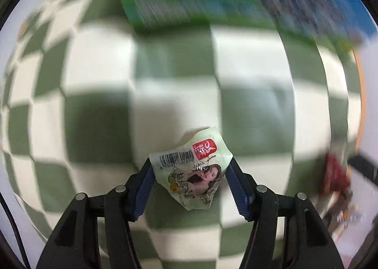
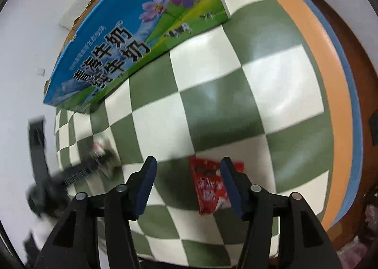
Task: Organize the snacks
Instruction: 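Grasp the red triangular packet with right tool while left tool grasps small white pouch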
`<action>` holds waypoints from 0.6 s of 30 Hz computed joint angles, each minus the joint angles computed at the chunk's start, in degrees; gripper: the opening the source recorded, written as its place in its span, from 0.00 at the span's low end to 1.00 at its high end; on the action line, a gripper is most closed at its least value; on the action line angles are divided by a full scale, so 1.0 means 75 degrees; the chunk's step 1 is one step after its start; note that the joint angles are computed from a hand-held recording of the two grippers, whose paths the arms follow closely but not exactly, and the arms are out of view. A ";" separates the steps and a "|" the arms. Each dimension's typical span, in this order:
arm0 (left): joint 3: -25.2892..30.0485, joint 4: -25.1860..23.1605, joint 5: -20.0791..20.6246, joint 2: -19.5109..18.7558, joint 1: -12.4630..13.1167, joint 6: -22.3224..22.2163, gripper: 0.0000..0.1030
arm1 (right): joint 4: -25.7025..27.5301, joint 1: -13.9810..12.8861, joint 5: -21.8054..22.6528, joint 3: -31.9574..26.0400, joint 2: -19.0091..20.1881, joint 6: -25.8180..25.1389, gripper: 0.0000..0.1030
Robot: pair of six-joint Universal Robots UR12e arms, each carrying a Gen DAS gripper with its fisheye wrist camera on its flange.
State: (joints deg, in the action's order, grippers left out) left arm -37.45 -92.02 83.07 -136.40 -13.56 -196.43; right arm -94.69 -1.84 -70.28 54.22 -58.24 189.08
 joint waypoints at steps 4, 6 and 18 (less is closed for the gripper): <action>-0.0441 0.0149 0.0202 0.0167 -0.0164 0.0071 0.56 | 0.0345 0.0037 -0.0103 0.0065 0.0039 -0.0067 0.58; -0.0483 0.0215 0.0221 0.0164 -0.0169 -0.0069 0.56 | 0.0402 0.0097 -0.0389 0.0062 0.0074 -0.0148 0.58; -0.0712 0.0268 0.0157 0.0252 -0.0021 -0.0008 0.56 | 0.0781 0.0012 -0.0068 0.0197 -0.0075 -0.0537 0.79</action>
